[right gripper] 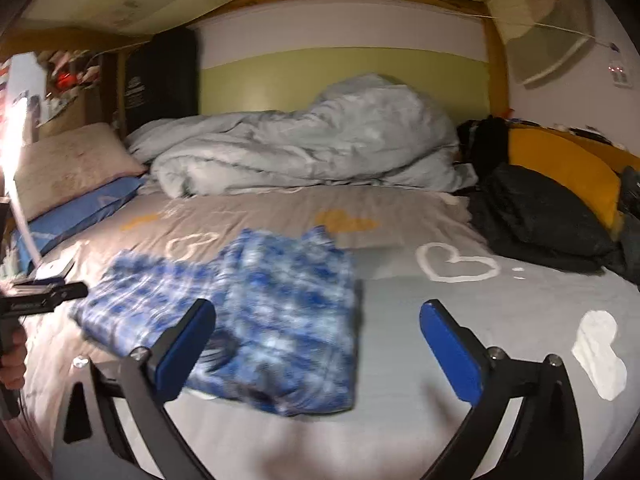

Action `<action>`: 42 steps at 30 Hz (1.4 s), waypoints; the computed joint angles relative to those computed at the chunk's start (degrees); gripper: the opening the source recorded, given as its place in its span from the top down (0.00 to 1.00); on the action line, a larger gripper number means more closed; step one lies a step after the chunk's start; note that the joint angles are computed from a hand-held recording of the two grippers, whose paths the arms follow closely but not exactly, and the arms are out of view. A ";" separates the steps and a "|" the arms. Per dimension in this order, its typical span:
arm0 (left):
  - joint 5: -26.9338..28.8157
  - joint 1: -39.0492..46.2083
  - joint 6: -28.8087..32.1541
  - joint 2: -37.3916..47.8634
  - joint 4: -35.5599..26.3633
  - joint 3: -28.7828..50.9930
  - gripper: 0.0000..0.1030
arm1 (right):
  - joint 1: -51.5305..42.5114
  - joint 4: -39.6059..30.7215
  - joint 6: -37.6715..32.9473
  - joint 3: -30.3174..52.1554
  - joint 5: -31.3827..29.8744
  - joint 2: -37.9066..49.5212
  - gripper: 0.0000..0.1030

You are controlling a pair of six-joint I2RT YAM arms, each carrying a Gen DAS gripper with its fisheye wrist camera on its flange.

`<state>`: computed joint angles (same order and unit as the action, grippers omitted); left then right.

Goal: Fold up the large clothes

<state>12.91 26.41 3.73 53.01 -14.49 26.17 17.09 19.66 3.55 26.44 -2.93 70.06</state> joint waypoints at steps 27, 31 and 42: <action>-1.67 2.72 -0.59 3.88 1.58 1.31 0.16 | 8.87 -2.51 -0.50 7.74 6.32 19.84 0.00; 1.32 6.39 -1.18 6.59 1.36 2.65 0.15 | 8.76 -1.72 -1.35 5.61 7.49 14.90 0.00; 7.21 12.30 -4.37 24.16 2.68 7.47 0.26 | 5.06 -4.56 -1.80 3.58 5.15 5.73 0.00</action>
<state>20.11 38.70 -0.64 77.17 -11.80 33.64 22.15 15.10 1.75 30.01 2.22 75.78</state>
